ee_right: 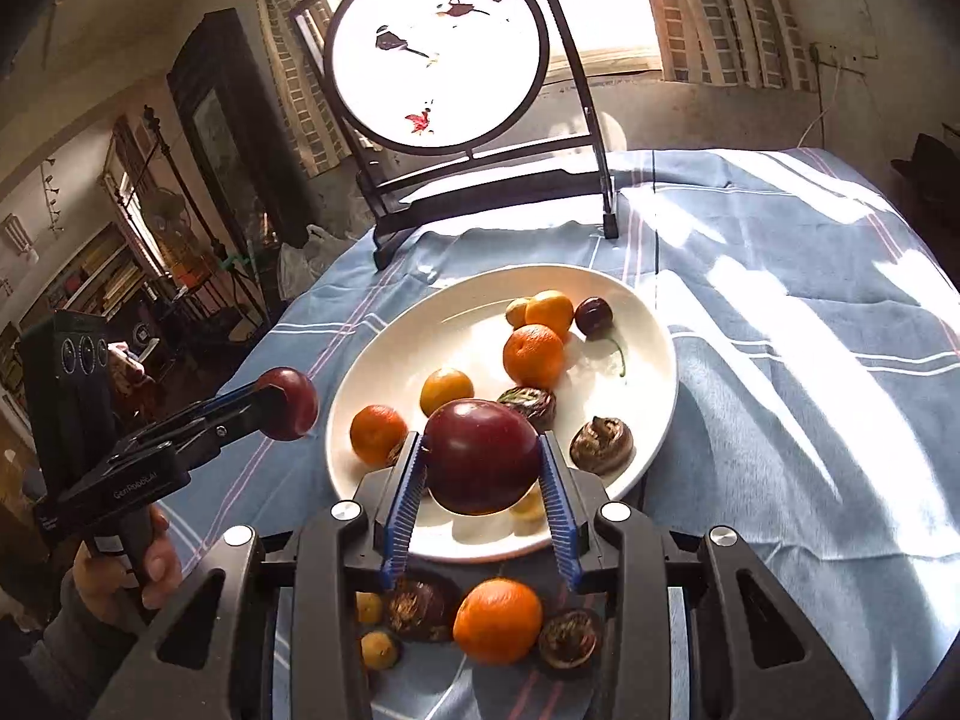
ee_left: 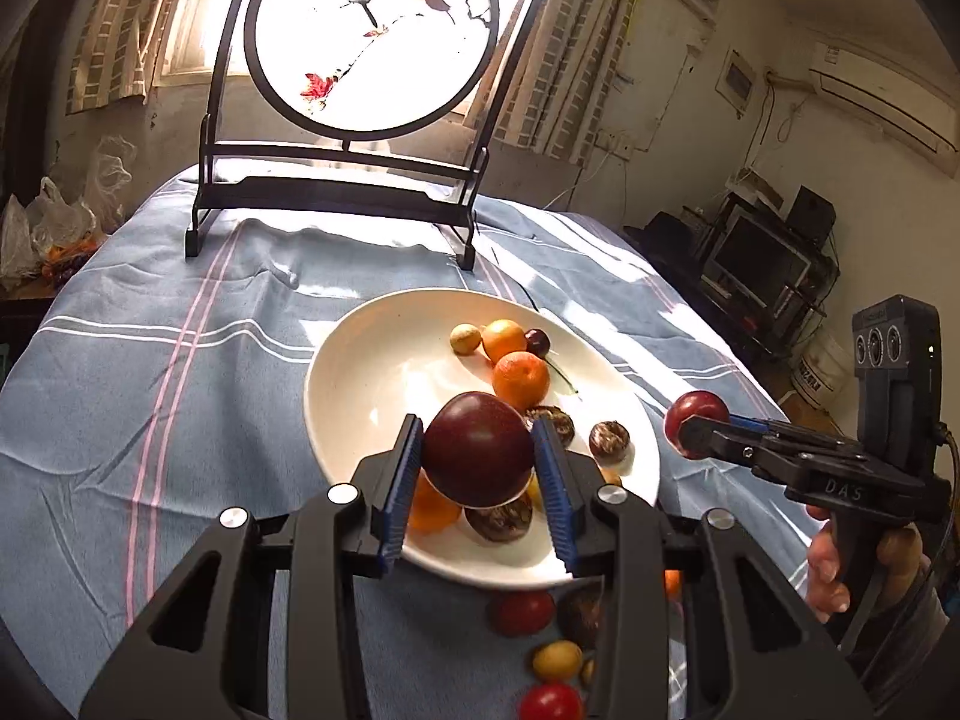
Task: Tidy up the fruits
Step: 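Lower both held plums onto the white plate and open both tools, then grasp a large orange with the left tool while the right tool grasps a small orange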
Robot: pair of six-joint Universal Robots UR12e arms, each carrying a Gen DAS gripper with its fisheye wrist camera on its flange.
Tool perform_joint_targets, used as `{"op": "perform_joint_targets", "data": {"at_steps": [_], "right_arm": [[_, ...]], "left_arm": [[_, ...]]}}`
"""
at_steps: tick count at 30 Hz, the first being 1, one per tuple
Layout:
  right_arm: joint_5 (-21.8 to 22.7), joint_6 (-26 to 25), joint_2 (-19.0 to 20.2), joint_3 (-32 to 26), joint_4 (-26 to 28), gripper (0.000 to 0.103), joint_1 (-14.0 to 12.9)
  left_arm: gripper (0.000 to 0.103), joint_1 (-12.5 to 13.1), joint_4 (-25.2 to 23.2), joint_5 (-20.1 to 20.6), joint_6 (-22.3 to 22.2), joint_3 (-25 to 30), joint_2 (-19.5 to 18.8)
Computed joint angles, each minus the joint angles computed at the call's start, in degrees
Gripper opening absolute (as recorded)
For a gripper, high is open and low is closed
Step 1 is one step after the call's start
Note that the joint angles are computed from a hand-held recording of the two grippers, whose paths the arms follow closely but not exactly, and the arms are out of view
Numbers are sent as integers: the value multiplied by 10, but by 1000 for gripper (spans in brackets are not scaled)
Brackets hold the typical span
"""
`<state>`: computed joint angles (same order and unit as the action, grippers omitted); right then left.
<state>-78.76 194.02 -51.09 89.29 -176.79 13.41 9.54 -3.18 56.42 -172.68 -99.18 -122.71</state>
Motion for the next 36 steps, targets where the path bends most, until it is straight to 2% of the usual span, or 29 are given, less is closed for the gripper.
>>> {"op": "perform_joint_targets", "data": {"at_steps": [3, 4, 5, 7, 11, 14, 20, 22, 24, 26, 28, 31, 34, 36], "right_arm": [[-43, -3, 22, -37, 34, 41, 1], [-51, -4, 26, -42, 36, 41, 1], [-51, -1, 27, -43, 33, 43, 0], [-46, 4, 22, -33, 15, 47, -2], [-35, -2, -1, 13, -18, 47, 0], [-33, -8, -22, 66, -61, 47, 3], [-17, 10, -49, 157, -135, 52, 1], [-10, 14, -50, 174, -153, 52, -1], [-8, 14, -50, 181, -161, 52, -1], [-4, 21, -50, 185, -175, 52, -4], [0, 30, -48, 185, -174, 52, -6], [7, 33, -47, 186, -179, 52, -8], [8, 27, -47, 187, -184, 52, -7], [5, 24, -47, 187, -184, 52, -6]], "left_arm": [[37, -11, -36, 34, -18, 43, -23], [40, -12, -47, 38, -23, 53, -29], [48, -12, -48, 38, -29, 58, -32], [56, -7, -33, 30, -46, 53, -32], [57, 3, -9, 17, -38, 14, -8], [58, 10, -4, -4, 19, -39, 24], [61, 6, 29, 21, 175, -152, 83], [61, 1, 35, 34, 206, -177, 93], [59, -3, 34, 38, 222, -191, 98], [42, -4, 31, 34, 222, -199, 99], [42, -8, 28, 33, 219, -203, 99], [31, -19, 28, 43, 220, -200, 92], [31, -31, 57, 75, 203, -193, 78], [34, -30, 35, 69, 182, -180, 75]]}}
